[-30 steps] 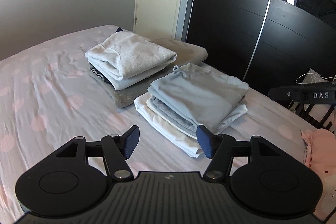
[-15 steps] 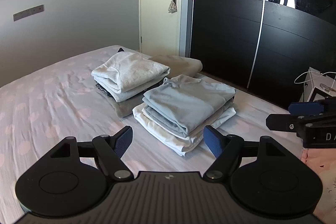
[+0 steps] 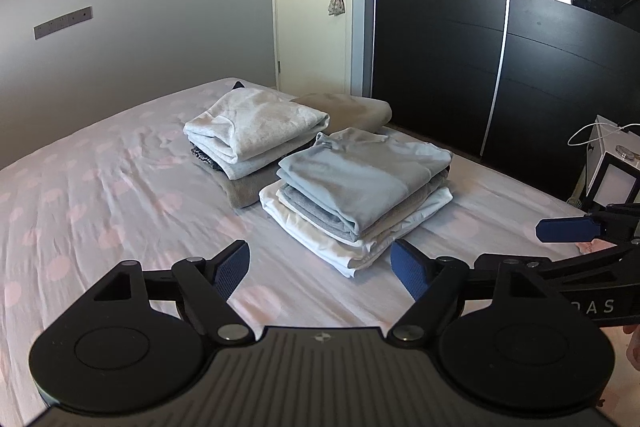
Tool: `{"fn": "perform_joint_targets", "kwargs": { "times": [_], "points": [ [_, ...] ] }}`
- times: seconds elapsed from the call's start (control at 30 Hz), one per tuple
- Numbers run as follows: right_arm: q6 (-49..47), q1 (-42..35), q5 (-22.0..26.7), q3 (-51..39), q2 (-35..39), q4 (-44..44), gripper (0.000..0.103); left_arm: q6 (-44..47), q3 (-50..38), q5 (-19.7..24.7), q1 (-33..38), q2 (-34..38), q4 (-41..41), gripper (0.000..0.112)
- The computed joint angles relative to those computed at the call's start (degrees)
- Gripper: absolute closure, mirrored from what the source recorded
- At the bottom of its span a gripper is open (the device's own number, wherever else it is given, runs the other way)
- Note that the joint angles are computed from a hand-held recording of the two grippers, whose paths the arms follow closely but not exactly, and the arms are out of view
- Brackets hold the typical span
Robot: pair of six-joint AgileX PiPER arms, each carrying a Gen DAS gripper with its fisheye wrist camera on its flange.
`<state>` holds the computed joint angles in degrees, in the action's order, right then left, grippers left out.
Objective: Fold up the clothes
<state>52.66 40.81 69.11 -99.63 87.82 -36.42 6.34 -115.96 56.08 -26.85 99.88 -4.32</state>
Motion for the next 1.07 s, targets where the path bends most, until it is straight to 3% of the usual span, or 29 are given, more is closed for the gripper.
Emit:
{"fn": "perform_joint_targets", "kwargs": {
  "times": [0.7, 1.07],
  "points": [
    [1.3, 0.8, 0.1, 1.6, -0.4, -1.2, 0.019, -1.6, -2.0, 4.2, -0.5, 2.3, -0.8, 0.035],
    [2.0, 1.6, 0.3, 1.6, -0.4, -2.1, 0.019, -1.3, -0.3, 2.8, -0.8, 1.1, 0.2, 0.036]
  ]
}}
